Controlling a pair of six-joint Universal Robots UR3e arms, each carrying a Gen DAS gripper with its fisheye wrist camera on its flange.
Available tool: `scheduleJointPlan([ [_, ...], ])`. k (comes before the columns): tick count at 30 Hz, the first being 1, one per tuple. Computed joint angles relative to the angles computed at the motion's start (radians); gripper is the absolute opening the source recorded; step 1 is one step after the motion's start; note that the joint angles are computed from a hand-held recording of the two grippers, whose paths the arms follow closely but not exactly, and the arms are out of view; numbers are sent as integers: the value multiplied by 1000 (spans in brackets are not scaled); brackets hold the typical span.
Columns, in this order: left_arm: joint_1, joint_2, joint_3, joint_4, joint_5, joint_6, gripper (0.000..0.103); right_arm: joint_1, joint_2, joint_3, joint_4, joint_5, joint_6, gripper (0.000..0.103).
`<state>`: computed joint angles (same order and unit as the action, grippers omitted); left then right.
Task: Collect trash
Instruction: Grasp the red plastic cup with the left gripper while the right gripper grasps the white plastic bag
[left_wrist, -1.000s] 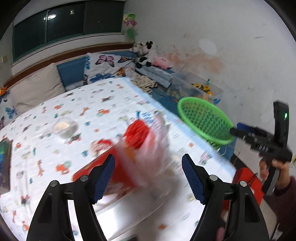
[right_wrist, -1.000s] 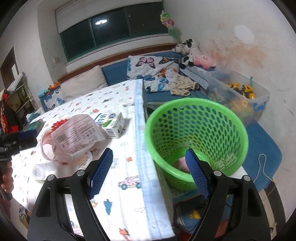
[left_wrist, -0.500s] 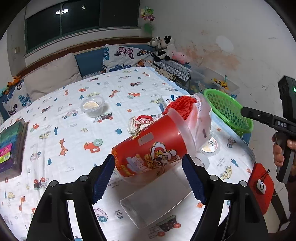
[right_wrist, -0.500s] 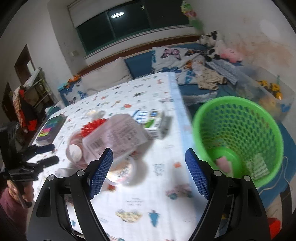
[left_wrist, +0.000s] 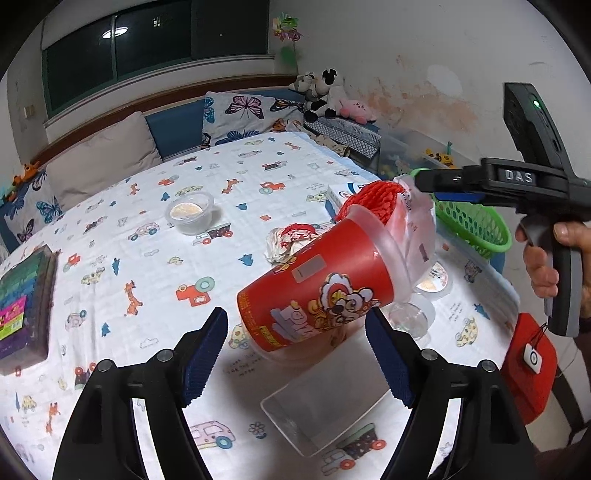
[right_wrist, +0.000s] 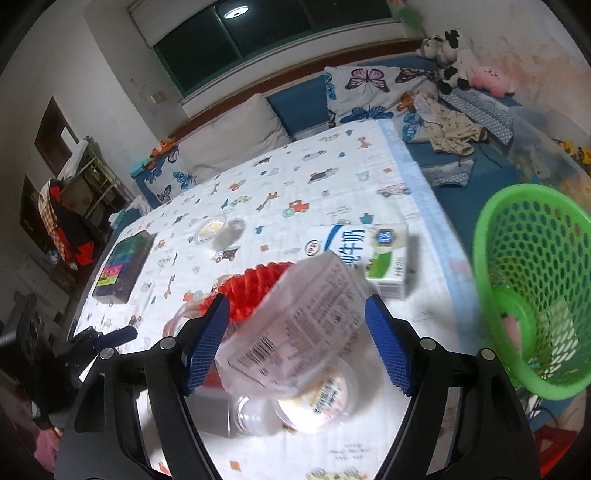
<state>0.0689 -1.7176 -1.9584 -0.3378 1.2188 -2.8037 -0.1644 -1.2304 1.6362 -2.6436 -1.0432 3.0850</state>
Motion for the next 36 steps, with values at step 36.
scheduleJointPlan([
  [36, 9, -183, 249, -149, -156, 329, 86, 25, -1, -12, 48, -63, -2, 64],
])
